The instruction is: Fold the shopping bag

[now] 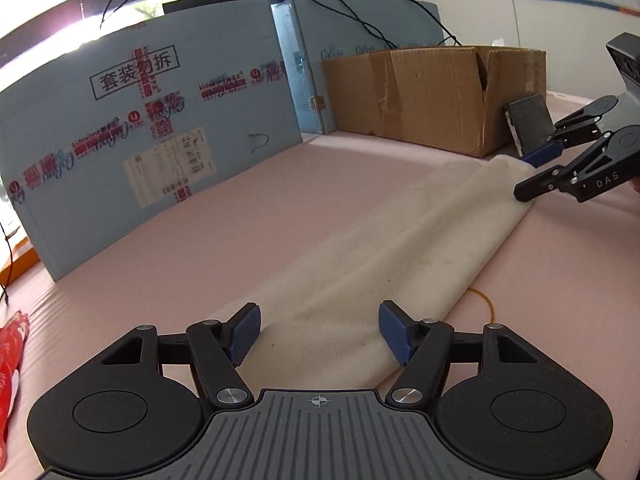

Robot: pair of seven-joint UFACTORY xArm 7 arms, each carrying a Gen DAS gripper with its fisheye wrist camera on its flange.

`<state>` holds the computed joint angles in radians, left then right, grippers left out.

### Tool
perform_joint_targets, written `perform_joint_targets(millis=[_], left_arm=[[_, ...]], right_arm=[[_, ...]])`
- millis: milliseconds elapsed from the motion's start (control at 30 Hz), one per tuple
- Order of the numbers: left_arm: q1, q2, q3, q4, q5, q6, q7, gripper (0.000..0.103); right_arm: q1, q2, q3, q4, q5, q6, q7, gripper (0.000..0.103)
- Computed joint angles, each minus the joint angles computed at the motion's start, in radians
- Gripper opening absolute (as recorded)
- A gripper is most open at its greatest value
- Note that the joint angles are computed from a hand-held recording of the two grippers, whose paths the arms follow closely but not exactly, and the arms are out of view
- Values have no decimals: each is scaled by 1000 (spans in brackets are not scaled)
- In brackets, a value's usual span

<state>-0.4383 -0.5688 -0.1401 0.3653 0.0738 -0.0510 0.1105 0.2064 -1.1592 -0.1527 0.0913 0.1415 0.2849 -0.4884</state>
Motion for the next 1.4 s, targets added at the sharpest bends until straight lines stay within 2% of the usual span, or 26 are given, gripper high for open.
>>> perform_joint_targets(millis=[33,67,100,167,267,433,500,533,567,600,700,767,800,900,967,1033,1100,1133,1167,1200,1267,1300,1400], left_arm=[[4,-2,-4,-3,1,-3,-1,67],[-3,-2,4,-5,0,-3,0,67],[-18,-1,22,-4,-4,-1,4,67],[-43,1,51,-2,-12,4,12,68],[-62,2,72,2,-24,11,23,69],[-96,10,113,9,-55,18,35,74],[-114,13,134,10,-70,19,42,76],[-116,14,137,10,-75,20,44,77],[-117,14,138,11,-80,20,46,77],[-112,14,133,10,-81,19,48,77],[-100,13,119,10,-81,16,51,77],[-104,6,123,3,-76,3,65,77],[-135,-5,149,-7,-68,-21,90,77],[-370,-55,357,-41,-28,-96,208,78],[-457,-73,424,-33,-7,-67,263,78],[-494,-69,439,-14,-8,-14,314,77],[-531,-63,472,15,-32,66,354,77],[-561,-65,509,35,-56,118,374,77],[-579,-70,533,46,-82,155,387,74],[-618,-79,587,68,-127,209,401,64],[-692,-102,690,108,-232,288,421,49],[-728,-118,749,123,-293,311,429,44],[-783,-161,852,128,-423,327,452,35]], right_arm=[[-6,-36,-13,-11,-5,11,-18,52],[-9,-74,-24,-24,-10,23,-39,56],[-4,-123,-25,-45,-20,31,-68,67],[-5,-235,-1,-101,-63,28,-148,72],[-3,-249,121,-155,-162,-44,-234,72],[58,-32,190,-148,-300,-289,-381,55],[84,79,201,-108,-342,-341,-432,37],[95,129,210,-93,-369,-368,-468,31],[94,176,235,-78,-395,-392,-495,20],[77,219,272,-65,-412,-422,-508,15],[42,303,314,-30,-430,-472,-519,15],[108,308,237,4,-427,-391,-525,14],[148,305,193,21,-418,-344,-531,13],[276,287,63,85,-345,-178,-561,11],[355,249,-18,129,-268,-46,-590,11],[400,219,-73,168,-189,55,-603,11],[417,210,-109,214,-110,142,-592,11],[425,212,-131,242,-68,189,-585,11],[429,220,-154,266,-33,221,-587,12],[429,235,-176,294,0,258,-586,13],[418,283,-222,354,66,327,-575,19],[410,304,-242,379,98,362,-569,24],[398,387,-337,469,232,468,-529,28]])
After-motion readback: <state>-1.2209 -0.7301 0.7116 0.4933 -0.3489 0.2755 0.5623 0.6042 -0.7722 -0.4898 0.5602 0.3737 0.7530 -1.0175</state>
